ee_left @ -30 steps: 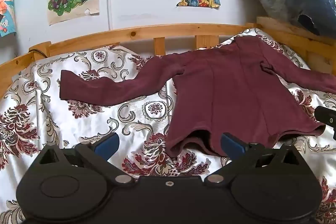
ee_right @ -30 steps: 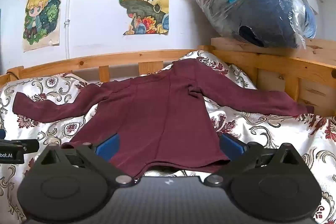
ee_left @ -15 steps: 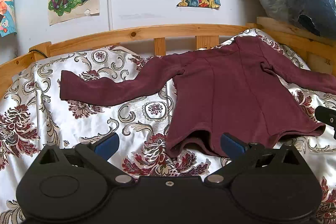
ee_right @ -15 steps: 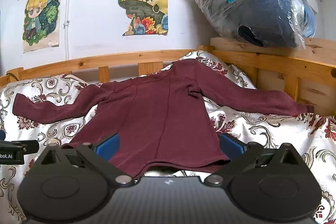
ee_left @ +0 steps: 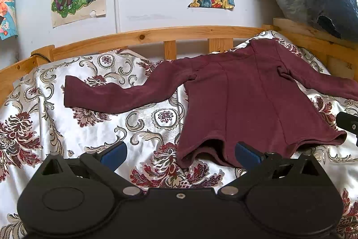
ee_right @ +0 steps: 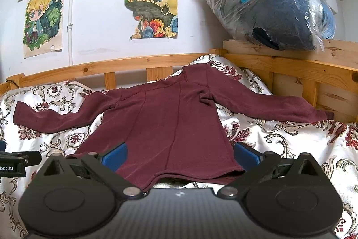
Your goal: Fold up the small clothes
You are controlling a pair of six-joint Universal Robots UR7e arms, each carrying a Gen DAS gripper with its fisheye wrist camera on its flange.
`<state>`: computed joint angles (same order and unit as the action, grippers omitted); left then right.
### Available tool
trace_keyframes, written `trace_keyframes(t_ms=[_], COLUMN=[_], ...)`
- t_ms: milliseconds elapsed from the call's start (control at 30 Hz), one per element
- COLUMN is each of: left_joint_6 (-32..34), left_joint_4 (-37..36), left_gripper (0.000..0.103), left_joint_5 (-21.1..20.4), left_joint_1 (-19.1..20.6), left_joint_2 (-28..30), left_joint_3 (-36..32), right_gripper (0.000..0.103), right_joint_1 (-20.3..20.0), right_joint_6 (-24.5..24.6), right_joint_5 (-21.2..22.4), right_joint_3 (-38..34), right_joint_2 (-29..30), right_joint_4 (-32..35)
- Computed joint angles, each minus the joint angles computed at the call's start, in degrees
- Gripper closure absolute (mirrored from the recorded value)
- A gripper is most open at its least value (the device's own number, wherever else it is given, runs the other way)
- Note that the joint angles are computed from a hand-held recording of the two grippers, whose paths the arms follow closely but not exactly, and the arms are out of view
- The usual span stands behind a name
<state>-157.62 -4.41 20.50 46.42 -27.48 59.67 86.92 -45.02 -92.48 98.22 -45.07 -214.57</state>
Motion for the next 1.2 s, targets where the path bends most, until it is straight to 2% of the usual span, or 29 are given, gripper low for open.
trace_keyframes(t_ms=[1200], left_joint_6=[-1.1], left_joint_4=[1.1], left_gripper=[0.001], left_joint_5=[-0.1], left_joint_1=[0.0], left_joint_2=[-0.1], left_joint_3=[-0.2], right_gripper=[0.0], right_joint_1=[-0.1], right_joint_6=[0.3], right_joint_5=[0.1], right_joint_3=[-0.3], right_joint_2=[0.2], right_joint_4=[0.1])
